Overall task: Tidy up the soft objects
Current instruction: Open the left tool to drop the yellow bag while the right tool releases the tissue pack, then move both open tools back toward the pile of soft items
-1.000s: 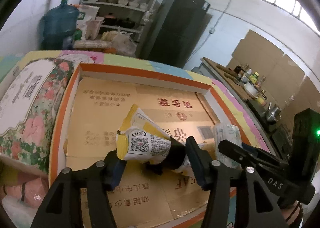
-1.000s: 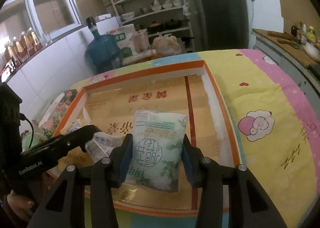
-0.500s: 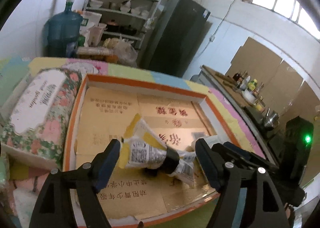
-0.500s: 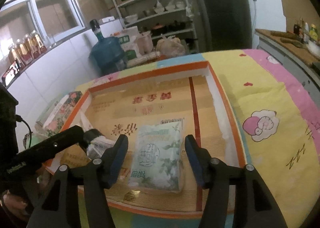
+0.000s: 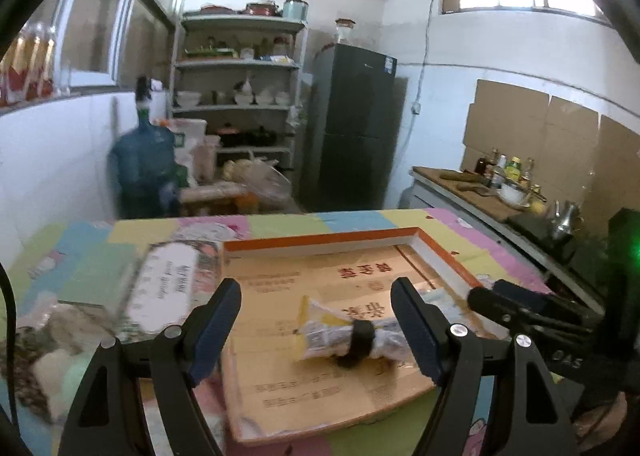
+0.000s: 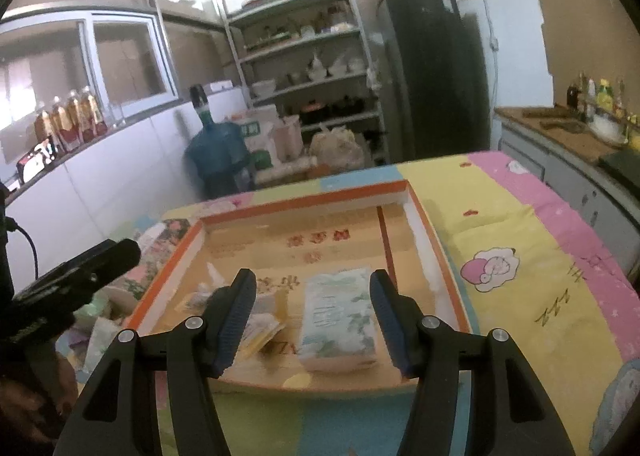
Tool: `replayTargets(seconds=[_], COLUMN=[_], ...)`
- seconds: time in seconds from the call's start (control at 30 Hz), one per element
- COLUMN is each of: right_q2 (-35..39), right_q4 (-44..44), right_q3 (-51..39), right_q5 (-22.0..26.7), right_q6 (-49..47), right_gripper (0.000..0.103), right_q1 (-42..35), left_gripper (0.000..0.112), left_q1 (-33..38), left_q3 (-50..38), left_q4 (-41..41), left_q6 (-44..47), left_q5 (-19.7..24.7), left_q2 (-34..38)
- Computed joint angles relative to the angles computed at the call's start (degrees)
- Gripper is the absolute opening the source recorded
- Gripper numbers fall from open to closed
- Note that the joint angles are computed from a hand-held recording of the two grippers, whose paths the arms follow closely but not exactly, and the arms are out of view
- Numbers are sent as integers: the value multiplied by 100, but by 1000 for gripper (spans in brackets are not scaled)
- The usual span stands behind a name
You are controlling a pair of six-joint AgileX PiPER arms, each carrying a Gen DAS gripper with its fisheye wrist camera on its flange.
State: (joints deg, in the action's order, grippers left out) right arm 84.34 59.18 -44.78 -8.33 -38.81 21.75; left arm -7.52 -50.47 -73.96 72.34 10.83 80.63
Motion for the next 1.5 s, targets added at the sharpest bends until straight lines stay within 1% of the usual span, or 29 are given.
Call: replayTargets(seconds=[0.03,0.07,0.17,0.2,0.23,0.3,0.33,0.4,0.43,0.5,0.53,0.57,0.63,0.7,0.87,1.03,1.13,1.2,1.33,1.5], right_q2=[-34,-111,-283,-311,-378,-444,-476,-516,-556,-612,-612,-593,-496,-385,-141,21,166,235,429,693], right_q4=[142,360,788,786,858,1067,1246,1305,1158,808,426,220,161,344,703,1204,1519,1591,1775,1995], right_q3=[26,92,242,275,331,391,408,437,481,541,566,569,486,386,147,-71,-251,-325,-524,-769], right_q5=[-72,-224,-614,-678,-829,-1087,-1264,-1445,-1534,-1494,-1450,-1433,-1446,-1487,-1508,-1729,-1886,-1913,-1952,-2034], right_q6=[-126,-311,-618,-593,-598,-702,-813,-793,-561,-160,253,479,617,537,436,-14,-309,-376,-538,-700], right_gripper=[61,61,61,61,61,61,61,61,61,65,75,79,79,79,79,79,79,79,79,79], right_q1=[73,219,609,677,847,1129,1331,1571,1756,1909,2029,2094,2296,2459,2777,3126,3382,3471,3666,3850], left_gripper=[77,77,77,77,77,76,76,76,76,76,76,76,76,76,76,76,76,76,76,76], left_q1=[20,85,379,413,484,636,747,925,1015,1261,1365,1521,1871,2240,2987,3567,3957,4259,4721,5577], left_q3=[64,159,450,503,551,597,647,789,874,1037,1118,1209,1303,1354,1474,1526,1585,1579,1665,1694], left_q4=[-51,-332,-1738,-1928,-1935,-1639,-1600,-1635,-1711,-1727,-1716,-1697,-1512,-1287,-873,-556,-522,-534,-601,-785], left_q6=[43,310,1707,1890,1925,1705,1704,1751,1839,1915,1947,1994,1906,1788,1621,1446,1517,1621,1881,2313], left_q5=[-18,-7,203,195,222,299,376,451,497,575,600,634,879,1172,1626,1919,2153,2364,2643,3314], left_q2=[-70,-177,-429,-486,-551,-658,-730,-909,-999,-1208,-1313,-1441,-1604,-1712,-1966,-2080,-2118,-2098,-2169,-2046])
